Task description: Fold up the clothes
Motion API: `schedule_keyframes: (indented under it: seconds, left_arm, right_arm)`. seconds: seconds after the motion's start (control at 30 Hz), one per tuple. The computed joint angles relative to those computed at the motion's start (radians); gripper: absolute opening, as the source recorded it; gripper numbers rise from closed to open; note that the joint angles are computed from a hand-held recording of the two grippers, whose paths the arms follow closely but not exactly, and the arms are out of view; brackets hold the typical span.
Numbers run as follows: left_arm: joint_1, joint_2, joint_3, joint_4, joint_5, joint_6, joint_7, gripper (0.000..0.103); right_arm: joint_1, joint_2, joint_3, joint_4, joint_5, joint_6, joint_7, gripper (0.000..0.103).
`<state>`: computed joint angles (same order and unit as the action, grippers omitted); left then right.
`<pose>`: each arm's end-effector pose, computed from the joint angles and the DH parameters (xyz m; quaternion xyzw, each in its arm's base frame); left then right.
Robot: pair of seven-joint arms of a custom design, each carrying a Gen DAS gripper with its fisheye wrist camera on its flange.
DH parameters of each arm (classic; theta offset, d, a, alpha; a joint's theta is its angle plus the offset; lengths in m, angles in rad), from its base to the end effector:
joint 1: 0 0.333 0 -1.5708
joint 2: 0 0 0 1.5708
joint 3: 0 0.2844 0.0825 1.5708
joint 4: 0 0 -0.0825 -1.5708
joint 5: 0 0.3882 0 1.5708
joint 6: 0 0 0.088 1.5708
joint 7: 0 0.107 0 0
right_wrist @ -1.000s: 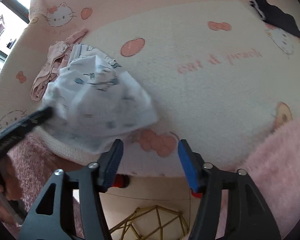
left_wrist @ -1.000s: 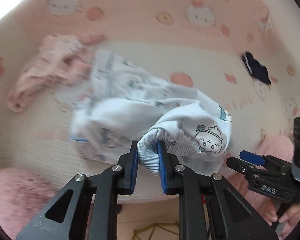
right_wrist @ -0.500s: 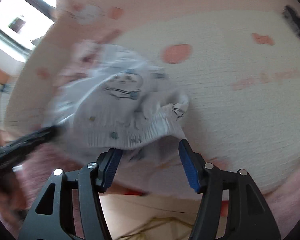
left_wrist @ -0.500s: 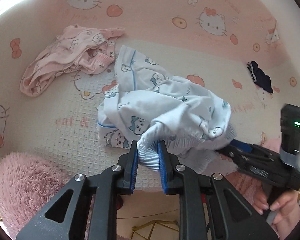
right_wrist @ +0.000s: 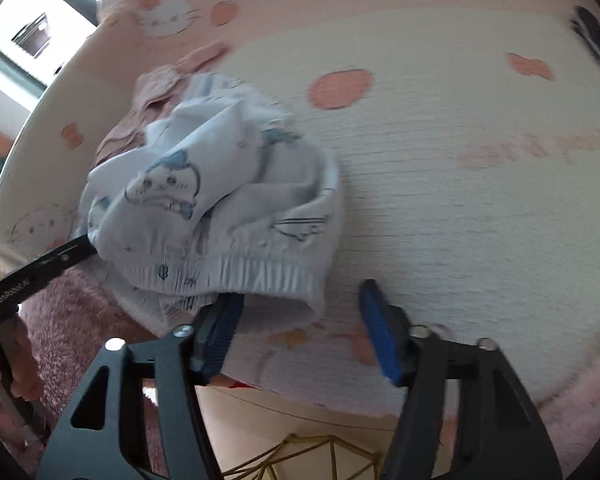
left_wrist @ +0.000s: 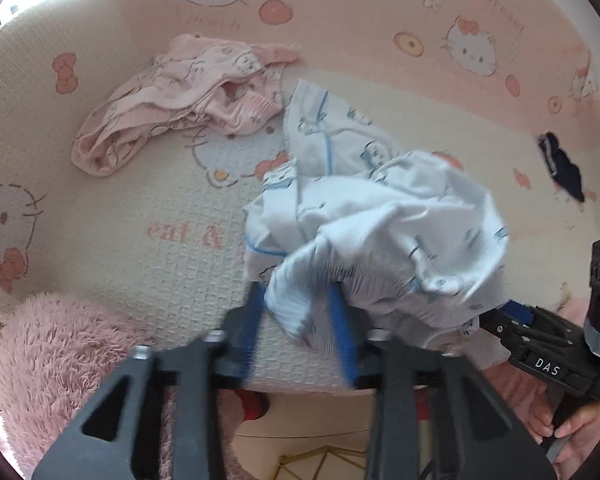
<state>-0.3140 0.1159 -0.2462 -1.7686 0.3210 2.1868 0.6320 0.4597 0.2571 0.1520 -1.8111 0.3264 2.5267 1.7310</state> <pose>0.5389 -0.3179 0.4922 -0.7705 0.6055 -0.1465 0.1347 0.5446 0.3701 0.4186 -0.7509 0.6055 0.0415 0.2605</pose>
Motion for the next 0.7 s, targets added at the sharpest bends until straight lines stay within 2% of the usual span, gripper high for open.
schedule_keyframes:
  seconds: [0.03,0.1,0.17,0.27,0.37,0.4,0.43,0.5,0.6,0.7]
  left_arm:
    - [-0.001,0.010,0.000,0.007,-0.002,-0.017,-0.003,0.052]
    - [0.001,0.020,0.002,0.008,-0.016,-0.035,-0.004,0.052]
    - [-0.003,0.031,0.002,0.013,-0.010,-0.048,-0.013,0.052]
    - [0.002,0.054,-0.003,0.021,-0.045,-0.021,0.039,0.052]
    - [-0.009,0.101,-0.009,0.058,-0.048,-0.033,0.095,0.051]
    - [-0.012,0.117,-0.012,0.072,-0.056,-0.040,0.121,0.047]
    - [-0.016,0.123,-0.013,0.078,-0.057,-0.037,0.138,0.035]
    - [-0.029,0.118,-0.011,0.078,-0.032,-0.018,0.153,0.020]
    - [-0.057,0.099,0.003,0.103,0.074,-0.003,0.121,0.018]
    - [-0.062,0.103,0.019,0.219,0.158,0.002,0.128,0.018]
  right_arm:
    - [0.018,0.003,-0.016,0.005,-0.062,-0.006,0.035,0.022]
    - [0.047,0.002,-0.043,0.006,-0.174,-0.004,0.106,0.008]
    - [0.042,-0.015,-0.051,-0.011,-0.197,0.008,0.153,0.007]
    - [0.030,-0.054,-0.059,-0.053,-0.233,0.030,0.215,0.007]
    - [0.018,-0.100,-0.062,-0.100,-0.268,0.061,0.272,0.007]
    - [0.029,-0.093,-0.069,-0.084,-0.333,0.061,0.333,0.007]
    - [0.041,-0.089,-0.077,-0.071,-0.400,0.058,0.391,0.007]
    - [0.050,-0.120,-0.090,-0.086,-0.518,0.054,0.476,0.007]
    - [0.024,-0.190,-0.086,-0.117,-0.631,0.042,0.511,0.007]
    - [-0.006,-0.189,-0.067,-0.020,-0.673,0.011,0.484,0.007]
